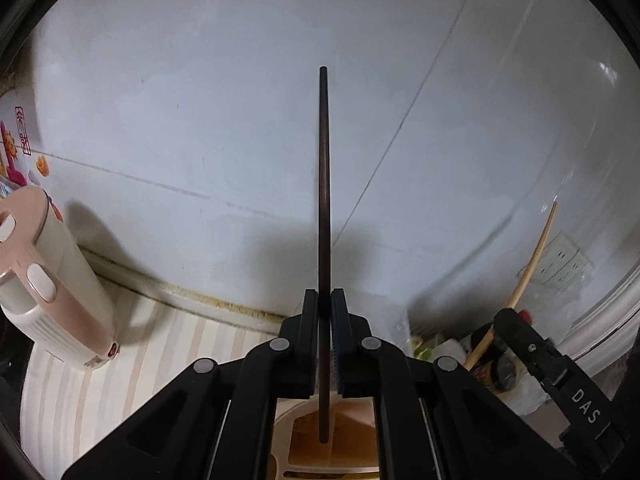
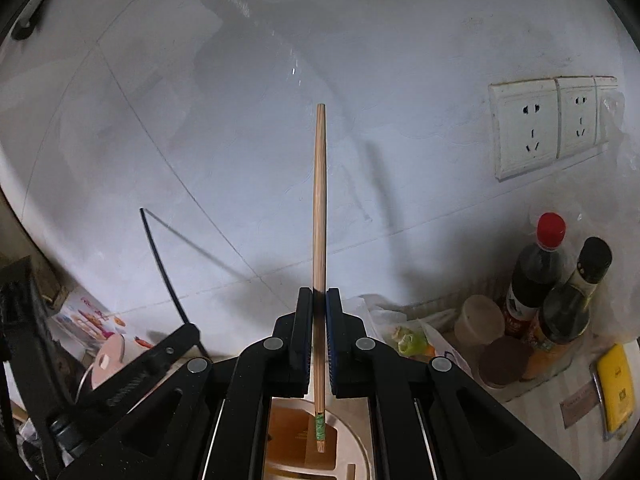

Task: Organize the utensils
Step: 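Lower the chopsticks into the holder and open both grippers, then grasp a light wooden chopstick with the left gripper while the right grasps another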

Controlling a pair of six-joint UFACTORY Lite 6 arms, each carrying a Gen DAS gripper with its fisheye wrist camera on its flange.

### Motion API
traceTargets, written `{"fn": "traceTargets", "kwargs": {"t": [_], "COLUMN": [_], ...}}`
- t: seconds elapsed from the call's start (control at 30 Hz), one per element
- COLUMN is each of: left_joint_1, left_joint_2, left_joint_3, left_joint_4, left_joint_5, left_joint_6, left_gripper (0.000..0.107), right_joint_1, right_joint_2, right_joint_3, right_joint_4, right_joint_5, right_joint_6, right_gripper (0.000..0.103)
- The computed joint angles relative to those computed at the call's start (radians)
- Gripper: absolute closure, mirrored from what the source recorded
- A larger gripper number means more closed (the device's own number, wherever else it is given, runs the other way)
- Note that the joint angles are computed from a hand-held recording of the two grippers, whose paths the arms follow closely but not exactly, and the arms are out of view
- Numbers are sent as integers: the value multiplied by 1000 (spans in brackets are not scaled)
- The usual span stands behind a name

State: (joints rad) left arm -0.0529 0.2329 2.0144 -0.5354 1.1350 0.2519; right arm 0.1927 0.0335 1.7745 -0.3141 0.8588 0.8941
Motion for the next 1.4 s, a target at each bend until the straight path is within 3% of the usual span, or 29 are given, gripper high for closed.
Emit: {"fn": "traceTargets", "kwargs": {"t": [0.2,0.4,0.43,0.47,0.5,0.53,0.57,0.6,0.73,0.77,0.8,0.93,1.03,1.23,1.3,1.37,1.4], "left_joint_1": [-17,-12,-7,4,12,27,38,59,198,222,253,365,391,305,259,235,221], "left_joint_2": [-65,-96,-98,-103,-108,-108,-102,-105,-159,-194,-237,-398,-508,-768,-835,-895,-915], "left_joint_3": [-53,1,32,43,61,105,140,154,183,135,71,-175,-388,-842,-975,-1112,-1164], "left_joint_4": [65,111,115,105,99,97,100,96,58,56,47,57,97,255,304,327,332], "left_joint_5": [24,163,194,210,230,265,289,305,372,364,352,333,294,201,179,174,173], "left_joint_6": [11,42,47,61,70,72,67,67,106,127,157,268,334,340,308,289,280], "left_gripper": [103,99,99,97,88,78,52,32,20,6,4,4,4,4,4,4,4], "right_joint_1": [11,15,14,14,19,21,21,27,81,96,123,227,305,388,407,414,410], "right_joint_2": [-49,-71,-70,-78,-82,-87,-101,-125,-205,-225,-250,-360,-486,-694,-756,-812,-833], "right_joint_3": [-88,-112,-106,-109,-103,-97,-98,-99,-78,-81,-82,-156,-309,-629,-748,-871,-930], "right_joint_4": [30,149,176,195,200,204,210,200,111,87,49,-51,-96,-59,-16,46,80], "right_joint_5": [-16,22,42,51,67,82,89,102,194,223,275,423,492,548,548,517,498], "right_joint_6": [-21,-170,-200,-219,-226,-228,-227,-212,-104,-74,-29,121,239,366,386,393,386], "right_gripper": [96,96,95,87,78,60,51,50,50,49,48,42,34,34,40,62,66]}}
